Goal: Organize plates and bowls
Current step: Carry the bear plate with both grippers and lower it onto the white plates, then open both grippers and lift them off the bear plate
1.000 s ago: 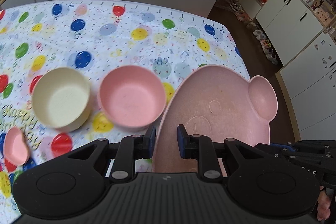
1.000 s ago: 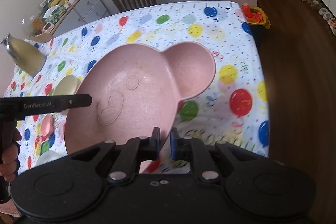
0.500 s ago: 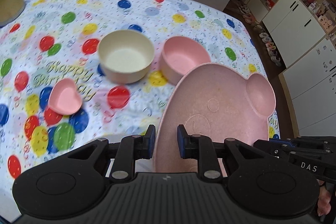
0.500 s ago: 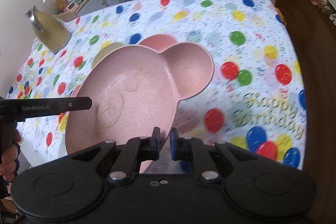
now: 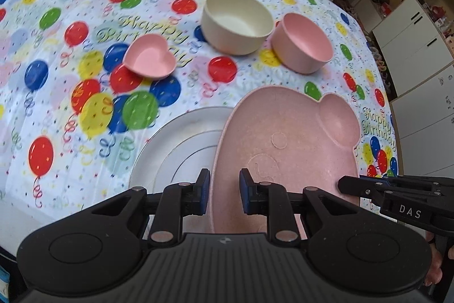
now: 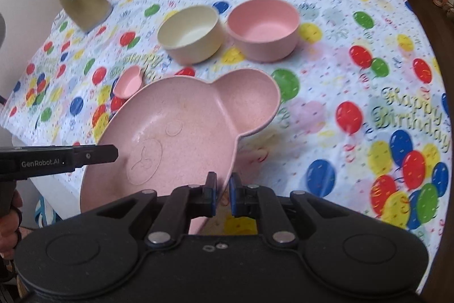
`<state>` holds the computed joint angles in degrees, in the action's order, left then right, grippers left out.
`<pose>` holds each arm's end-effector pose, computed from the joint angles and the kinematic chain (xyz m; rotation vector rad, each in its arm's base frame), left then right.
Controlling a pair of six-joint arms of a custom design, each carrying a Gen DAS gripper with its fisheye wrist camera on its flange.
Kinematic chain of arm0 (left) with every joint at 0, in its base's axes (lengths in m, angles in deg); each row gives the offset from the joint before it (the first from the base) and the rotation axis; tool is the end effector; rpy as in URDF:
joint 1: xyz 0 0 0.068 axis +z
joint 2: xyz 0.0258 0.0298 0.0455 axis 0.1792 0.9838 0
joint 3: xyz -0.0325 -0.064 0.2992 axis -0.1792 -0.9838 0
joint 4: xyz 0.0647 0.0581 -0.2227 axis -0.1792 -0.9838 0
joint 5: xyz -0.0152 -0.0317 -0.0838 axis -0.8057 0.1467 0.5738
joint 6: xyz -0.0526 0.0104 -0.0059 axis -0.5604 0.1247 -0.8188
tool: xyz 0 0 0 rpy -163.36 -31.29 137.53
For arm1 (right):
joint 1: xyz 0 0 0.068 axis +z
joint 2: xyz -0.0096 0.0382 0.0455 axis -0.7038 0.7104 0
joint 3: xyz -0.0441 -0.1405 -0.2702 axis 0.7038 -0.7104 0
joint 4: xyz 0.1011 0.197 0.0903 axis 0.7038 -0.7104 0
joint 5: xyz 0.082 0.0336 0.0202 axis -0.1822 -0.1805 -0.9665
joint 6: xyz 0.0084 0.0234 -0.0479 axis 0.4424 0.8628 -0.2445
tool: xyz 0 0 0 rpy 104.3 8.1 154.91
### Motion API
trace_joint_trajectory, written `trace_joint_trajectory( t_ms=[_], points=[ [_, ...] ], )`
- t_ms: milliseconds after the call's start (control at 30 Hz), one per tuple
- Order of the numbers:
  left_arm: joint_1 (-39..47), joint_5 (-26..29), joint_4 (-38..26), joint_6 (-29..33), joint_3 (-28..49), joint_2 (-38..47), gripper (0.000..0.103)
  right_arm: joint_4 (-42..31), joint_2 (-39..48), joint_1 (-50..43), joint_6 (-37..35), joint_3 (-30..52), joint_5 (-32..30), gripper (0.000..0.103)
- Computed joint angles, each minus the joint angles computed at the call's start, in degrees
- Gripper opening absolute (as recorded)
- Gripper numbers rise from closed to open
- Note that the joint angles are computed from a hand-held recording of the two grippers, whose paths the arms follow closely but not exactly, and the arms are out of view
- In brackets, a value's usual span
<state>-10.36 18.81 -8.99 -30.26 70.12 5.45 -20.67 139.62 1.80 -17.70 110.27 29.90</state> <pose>0.2677 -0.1125 0.2652 0.5041 2.7608 -0.5291 0.1555 0.1531 0.2807 0.3654 2.6682 0.3032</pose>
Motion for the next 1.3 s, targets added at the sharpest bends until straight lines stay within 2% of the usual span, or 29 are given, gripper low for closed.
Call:
trace_joint_trajectory(
  t_ms=[333,900,1300],
  points=[
    [3.35,0.63,4.14,1.02,-5.32,0.12,0.021,3.45,6.13,2.62,1.49,0.24,0.18,0.008],
    [4.29,0.78,8.18,0.31,-8.87,2.08,0.021,5.21,10.02,2.56,-0.79,1.06,0.32,0.007],
    [3.01,0.48,9.73,-0.70,-9.98,2.28,0.021,4.97,9.34,1.05,0.40,0.34,-0.12,0.022]
  ],
)
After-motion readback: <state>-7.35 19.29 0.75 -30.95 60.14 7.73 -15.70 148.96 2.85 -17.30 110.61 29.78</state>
